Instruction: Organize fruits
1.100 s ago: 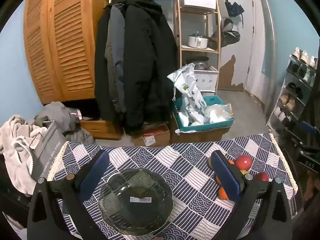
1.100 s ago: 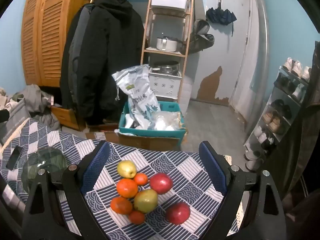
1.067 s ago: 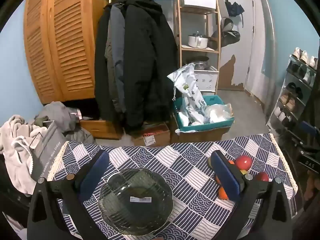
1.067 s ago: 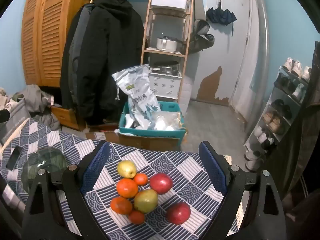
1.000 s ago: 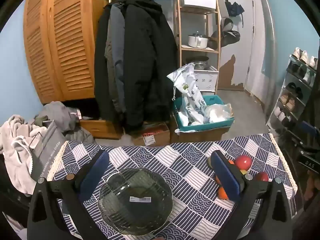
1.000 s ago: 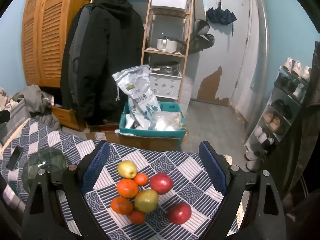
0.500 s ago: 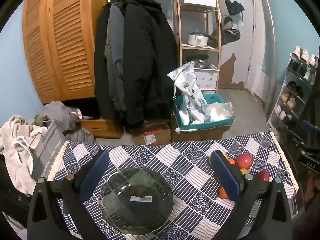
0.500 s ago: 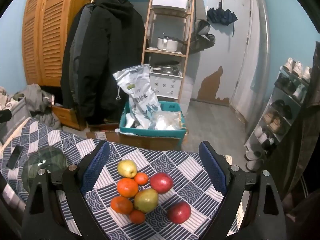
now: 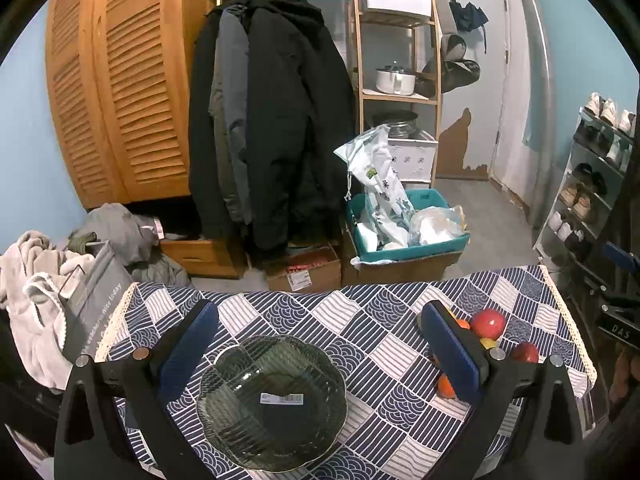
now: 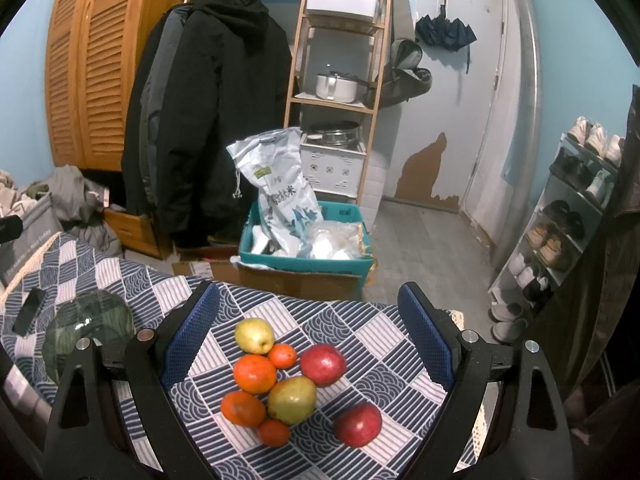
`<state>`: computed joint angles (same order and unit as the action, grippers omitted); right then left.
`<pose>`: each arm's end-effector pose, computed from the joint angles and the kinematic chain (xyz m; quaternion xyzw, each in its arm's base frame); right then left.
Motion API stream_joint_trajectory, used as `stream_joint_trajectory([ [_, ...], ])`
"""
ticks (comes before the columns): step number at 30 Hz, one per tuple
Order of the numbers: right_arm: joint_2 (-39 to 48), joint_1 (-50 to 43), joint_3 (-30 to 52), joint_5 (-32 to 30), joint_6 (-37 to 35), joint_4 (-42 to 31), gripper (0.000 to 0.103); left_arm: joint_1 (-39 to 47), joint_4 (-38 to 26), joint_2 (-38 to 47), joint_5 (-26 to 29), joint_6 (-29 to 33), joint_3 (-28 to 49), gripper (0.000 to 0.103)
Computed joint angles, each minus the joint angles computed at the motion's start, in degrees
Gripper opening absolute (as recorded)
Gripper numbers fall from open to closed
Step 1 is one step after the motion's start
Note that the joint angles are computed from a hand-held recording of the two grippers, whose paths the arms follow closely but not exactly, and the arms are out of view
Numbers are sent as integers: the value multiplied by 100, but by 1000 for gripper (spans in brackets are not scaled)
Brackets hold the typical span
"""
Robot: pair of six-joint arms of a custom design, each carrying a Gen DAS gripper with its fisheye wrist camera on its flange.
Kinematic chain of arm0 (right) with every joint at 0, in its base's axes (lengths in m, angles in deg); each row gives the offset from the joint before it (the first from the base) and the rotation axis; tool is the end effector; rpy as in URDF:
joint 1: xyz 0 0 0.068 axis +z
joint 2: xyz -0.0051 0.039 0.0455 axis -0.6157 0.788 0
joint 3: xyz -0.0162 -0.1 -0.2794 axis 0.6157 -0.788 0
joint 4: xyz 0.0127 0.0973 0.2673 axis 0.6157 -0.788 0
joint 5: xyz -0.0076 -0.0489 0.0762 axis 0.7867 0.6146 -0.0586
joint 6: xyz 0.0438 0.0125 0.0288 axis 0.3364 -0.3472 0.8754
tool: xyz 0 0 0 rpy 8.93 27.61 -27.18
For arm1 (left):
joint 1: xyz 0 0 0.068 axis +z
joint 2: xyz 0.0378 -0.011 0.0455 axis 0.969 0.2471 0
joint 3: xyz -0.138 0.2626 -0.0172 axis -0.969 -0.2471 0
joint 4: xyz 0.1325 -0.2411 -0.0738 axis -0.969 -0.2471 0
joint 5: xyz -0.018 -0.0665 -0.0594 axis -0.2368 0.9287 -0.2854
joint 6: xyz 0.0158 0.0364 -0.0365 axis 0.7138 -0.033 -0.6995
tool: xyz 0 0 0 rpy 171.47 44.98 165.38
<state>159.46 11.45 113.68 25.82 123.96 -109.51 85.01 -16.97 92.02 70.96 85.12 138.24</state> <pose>0.1952 0.1836 0.4494 0.1455 0.8654 -0.1359 0.4598 0.3247 0.0364 0.4703 0.2307 0.8688 -0.0923 0.4283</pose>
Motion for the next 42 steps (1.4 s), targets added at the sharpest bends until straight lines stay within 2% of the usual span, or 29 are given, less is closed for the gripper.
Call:
stream_joint_trajectory([
  [42, 54, 9, 31, -20, 26, -10, 89, 35, 51, -55, 61, 6, -71, 102],
])
